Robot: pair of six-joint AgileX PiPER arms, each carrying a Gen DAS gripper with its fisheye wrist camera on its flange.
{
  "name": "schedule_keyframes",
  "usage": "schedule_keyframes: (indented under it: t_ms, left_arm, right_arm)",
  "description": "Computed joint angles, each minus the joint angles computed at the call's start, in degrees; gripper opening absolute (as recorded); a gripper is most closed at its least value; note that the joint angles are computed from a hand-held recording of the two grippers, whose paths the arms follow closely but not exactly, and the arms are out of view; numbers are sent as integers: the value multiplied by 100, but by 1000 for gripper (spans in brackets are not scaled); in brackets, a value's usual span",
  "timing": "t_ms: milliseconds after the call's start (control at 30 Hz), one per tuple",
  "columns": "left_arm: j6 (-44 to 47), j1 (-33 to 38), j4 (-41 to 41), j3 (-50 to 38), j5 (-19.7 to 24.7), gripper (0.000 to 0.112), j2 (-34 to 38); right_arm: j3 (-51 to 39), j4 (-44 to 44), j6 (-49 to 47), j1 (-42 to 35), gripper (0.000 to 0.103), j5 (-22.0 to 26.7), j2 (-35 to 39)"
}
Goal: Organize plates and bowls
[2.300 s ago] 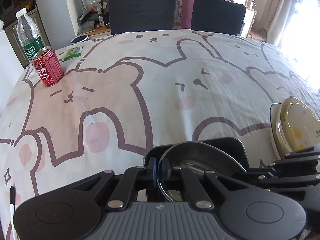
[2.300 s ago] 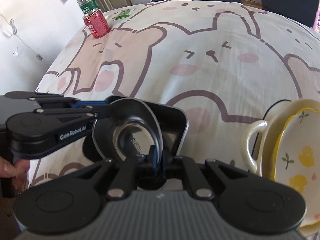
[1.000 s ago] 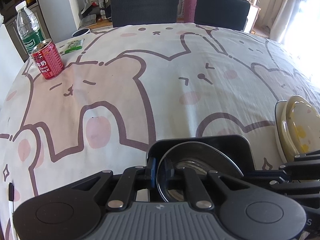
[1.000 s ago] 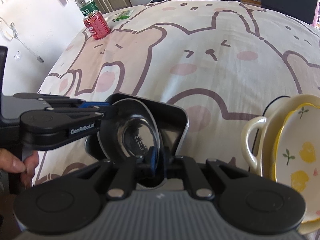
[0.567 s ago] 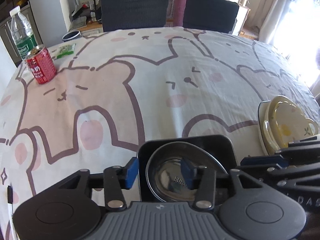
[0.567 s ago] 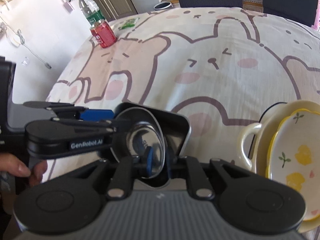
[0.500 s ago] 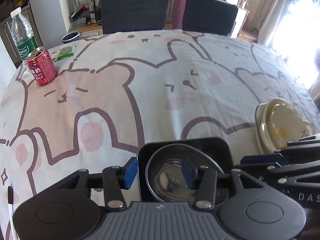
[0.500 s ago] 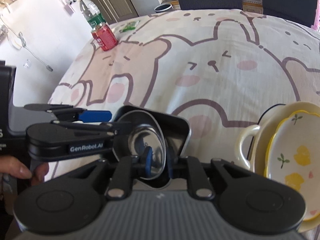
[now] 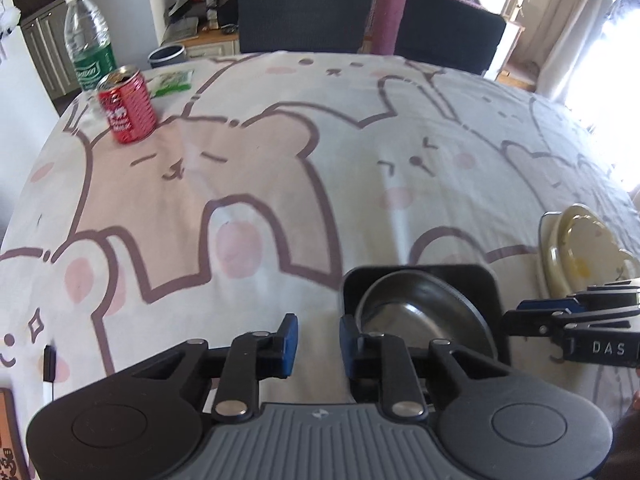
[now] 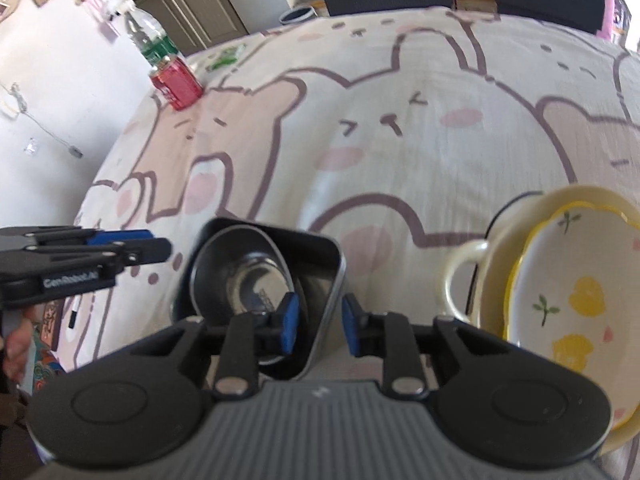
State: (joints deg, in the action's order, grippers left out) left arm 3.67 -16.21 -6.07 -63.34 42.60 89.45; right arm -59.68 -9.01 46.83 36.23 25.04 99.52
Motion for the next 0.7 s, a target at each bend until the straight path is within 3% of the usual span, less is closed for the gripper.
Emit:
schedule_keyframes:
  t_ms: [300, 567, 700]
  left_arm:
    - [159, -95, 32, 40, 156, 24, 132]
    - [-29, -235, 186, -66, 130, 23, 313]
    - [-128, -306, 207, -159, 122, 15, 456]
  right_arm:
    - [-109, 216, -120, -35, 10, -44, 326]
    - [-184, -29, 77, 49, 10, 59, 357]
    - [-58, 55, 168, 11, 9, -139, 330]
